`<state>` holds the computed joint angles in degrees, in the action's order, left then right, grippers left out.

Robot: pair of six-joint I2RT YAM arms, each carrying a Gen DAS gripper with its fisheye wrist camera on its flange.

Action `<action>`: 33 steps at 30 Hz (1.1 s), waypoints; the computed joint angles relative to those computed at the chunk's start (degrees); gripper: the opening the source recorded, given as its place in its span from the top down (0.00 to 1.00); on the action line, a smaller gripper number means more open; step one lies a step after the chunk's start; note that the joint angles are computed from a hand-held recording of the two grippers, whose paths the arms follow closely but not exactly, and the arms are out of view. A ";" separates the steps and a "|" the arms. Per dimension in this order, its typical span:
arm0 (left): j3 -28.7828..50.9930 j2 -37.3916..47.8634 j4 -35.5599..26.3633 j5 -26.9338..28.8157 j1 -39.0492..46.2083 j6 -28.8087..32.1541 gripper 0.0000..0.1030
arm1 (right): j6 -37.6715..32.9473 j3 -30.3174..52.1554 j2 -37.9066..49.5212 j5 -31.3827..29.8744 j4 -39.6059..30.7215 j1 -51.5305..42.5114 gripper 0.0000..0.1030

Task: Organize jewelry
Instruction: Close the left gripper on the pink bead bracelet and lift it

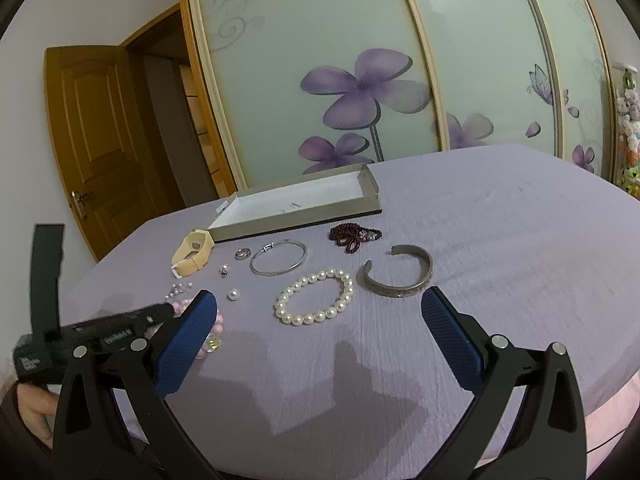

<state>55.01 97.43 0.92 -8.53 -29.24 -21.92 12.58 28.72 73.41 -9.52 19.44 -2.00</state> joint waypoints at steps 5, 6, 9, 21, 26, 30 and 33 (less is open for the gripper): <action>-0.35 -2.33 0.75 1.99 0.26 1.71 0.87 | -0.75 0.52 0.56 0.01 -0.70 0.62 0.01; -0.48 -2.87 0.99 2.26 0.17 2.12 0.87 | -0.94 0.63 0.70 0.02 -0.75 0.80 0.01; -0.95 -4.78 1.73 3.27 -0.15 3.36 0.87 | -1.39 0.87 1.24 0.14 -0.59 1.18 0.01; -0.24 -8.11 1.30 3.72 -1.52 6.91 0.88 | -3.04 2.96 3.18 -0.25 -2.03 2.53 0.01; 0.13 -9.41 0.93 4.43 -0.87 7.28 0.88 | -3.72 5.53 6.00 -2.22 -3.27 2.29 0.01; 1.49 -9.65 0.10 5.03 -0.06 7.66 0.88 | -4.45 7.68 8.26 -3.16 -4.56 2.80 0.04; 3.62 -9.13 -0.68 5.39 0.86 8.41 0.88 | -5.53 10.32 10.77 -3.72 -6.80 3.70 0.15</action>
<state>58.63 88.30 0.24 -3.13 -28.39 -13.51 7.05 39.04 84.18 -13.25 12.63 1.70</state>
